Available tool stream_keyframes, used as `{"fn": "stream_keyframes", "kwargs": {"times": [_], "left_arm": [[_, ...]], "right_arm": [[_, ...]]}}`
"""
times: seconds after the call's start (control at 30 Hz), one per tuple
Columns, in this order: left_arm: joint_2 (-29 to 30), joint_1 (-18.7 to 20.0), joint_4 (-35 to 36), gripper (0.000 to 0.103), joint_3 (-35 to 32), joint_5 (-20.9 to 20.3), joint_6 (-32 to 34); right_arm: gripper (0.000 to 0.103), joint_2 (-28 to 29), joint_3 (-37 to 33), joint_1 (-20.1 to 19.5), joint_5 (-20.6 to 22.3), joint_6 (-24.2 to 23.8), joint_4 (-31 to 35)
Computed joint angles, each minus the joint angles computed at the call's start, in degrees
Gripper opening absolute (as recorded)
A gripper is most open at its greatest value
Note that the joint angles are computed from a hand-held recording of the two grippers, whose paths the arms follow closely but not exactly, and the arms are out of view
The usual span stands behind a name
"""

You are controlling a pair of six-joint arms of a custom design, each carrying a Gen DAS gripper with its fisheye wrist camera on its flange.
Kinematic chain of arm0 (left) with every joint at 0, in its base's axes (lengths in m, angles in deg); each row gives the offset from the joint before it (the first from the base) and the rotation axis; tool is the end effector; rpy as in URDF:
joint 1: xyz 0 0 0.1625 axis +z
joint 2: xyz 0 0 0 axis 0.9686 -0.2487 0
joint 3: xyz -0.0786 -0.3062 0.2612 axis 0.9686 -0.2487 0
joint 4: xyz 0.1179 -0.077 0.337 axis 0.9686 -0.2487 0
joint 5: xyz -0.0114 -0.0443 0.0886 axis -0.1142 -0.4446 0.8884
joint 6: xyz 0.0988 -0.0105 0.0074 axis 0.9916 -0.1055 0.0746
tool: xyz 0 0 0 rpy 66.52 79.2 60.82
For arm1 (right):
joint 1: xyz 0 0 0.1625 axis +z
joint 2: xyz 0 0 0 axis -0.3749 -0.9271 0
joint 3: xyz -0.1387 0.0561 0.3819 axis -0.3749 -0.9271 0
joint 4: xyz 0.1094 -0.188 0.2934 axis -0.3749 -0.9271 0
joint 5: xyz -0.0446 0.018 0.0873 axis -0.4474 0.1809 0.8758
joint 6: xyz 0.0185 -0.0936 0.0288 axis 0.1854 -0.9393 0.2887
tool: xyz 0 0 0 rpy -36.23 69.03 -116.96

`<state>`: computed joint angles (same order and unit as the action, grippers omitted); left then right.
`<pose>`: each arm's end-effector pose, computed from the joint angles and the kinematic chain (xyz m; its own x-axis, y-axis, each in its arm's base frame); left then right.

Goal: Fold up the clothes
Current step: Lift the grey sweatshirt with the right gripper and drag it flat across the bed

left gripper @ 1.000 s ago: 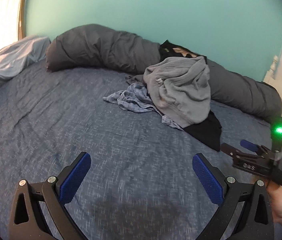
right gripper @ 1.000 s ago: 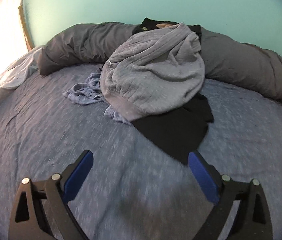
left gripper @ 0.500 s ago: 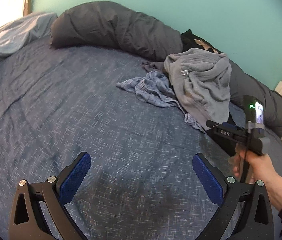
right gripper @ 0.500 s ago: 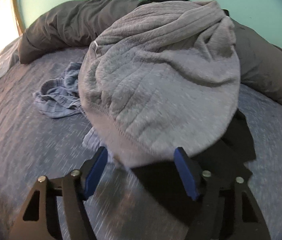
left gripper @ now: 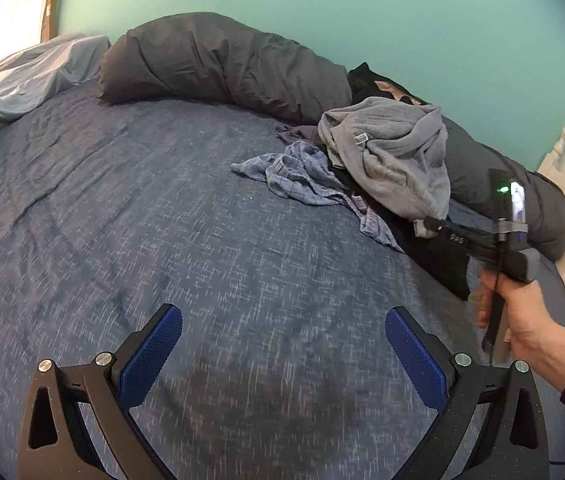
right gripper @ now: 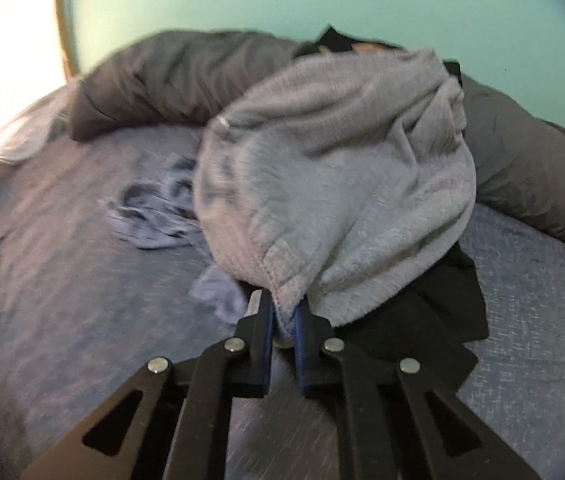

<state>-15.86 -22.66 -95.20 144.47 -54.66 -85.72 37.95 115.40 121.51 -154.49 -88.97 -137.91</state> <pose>-0.1929 -0.5929 0.2415 -0.8717 -0.0042 -0.4900 0.3410 0.7130 -0.6127 0.2129 -0.7459 0.1963 -0.6878 -0.2519 0.6807 -0.6333 0.6665 -0.3933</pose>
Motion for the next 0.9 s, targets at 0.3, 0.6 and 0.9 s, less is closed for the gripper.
{"fn": "stream_keyframes", "kwargs": {"times": [0.3, 0.6, 0.9], "left_arm": [[-6.9, -5.5, -4.1, 0.103, 11.8, 3.1, -5.2], [-13.1, -11.9, -7.9, 0.103, 23.9, 4.8, -11.5], [-28.5, -23.8, 8.0, 0.103, 33.3, 8.5, -26.5]], "right_arm": [[0.007, -14.4, 23.0, 2.3, 8.7, 2.7, -8.6], [0.007, -29.1, 43.0, 5.0, 14.9, 6.1, -16.3], [0.007, -41.5, 53.1, 17.1, 9.4, 11.4, -16.2]]}}
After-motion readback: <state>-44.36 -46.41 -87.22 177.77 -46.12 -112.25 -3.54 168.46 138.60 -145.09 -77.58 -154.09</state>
